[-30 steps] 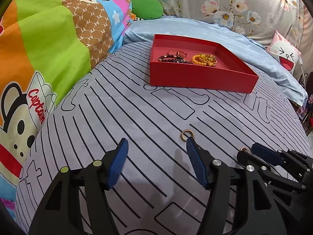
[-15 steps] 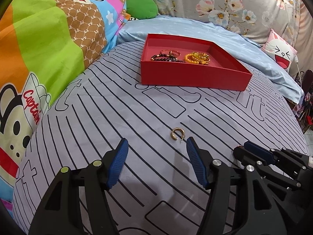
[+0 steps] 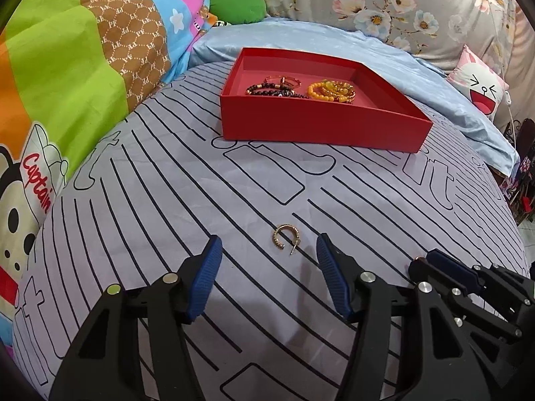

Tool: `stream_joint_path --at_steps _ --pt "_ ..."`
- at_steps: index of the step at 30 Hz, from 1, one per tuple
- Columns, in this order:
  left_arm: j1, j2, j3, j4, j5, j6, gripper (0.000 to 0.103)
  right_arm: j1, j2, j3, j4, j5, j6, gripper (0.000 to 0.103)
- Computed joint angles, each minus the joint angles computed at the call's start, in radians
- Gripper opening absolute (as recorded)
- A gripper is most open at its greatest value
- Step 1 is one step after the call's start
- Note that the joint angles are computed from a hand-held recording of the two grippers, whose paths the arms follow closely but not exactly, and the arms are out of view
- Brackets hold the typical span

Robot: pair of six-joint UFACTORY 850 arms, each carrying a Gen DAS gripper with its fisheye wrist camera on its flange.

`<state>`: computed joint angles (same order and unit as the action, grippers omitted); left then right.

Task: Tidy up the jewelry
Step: 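Grasp one gold hoop earring with the right tool while the left grasps the other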

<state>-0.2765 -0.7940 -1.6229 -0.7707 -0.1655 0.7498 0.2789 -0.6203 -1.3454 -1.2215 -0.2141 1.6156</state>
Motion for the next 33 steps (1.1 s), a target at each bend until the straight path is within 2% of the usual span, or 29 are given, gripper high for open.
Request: stream_joint_path --at_steps 4,9,15,19,28,33 --pt "0.002 -0.012 -0.019 0.076 -0.019 -0.077 0.045 -0.003 0.002 0.004 -0.01 0.006 0.011 0.018" --pt "-0.007 -0.018 -0.03 0.169 -0.016 -0.155 0.041 -0.003 0.003 0.005 -0.012 0.006 0.013 0.018" --pt "-0.009 -0.026 -0.043 0.2 -0.017 -0.186 0.03 -0.003 0.003 0.005 -0.009 0.007 0.011 0.018" --pt "-0.008 -0.029 -0.049 0.175 -0.025 -0.159 0.018 -0.003 0.004 0.005 -0.009 0.007 0.011 0.018" --pt "0.0 -0.024 -0.047 0.079 -0.06 -0.07 0.018 -0.003 0.009 0.008 0.001 0.009 0.01 0.018" --pt "-0.001 -0.006 -0.031 0.088 -0.069 -0.084 0.018 0.0 0.025 0.02 -0.039 0.009 0.054 0.018"
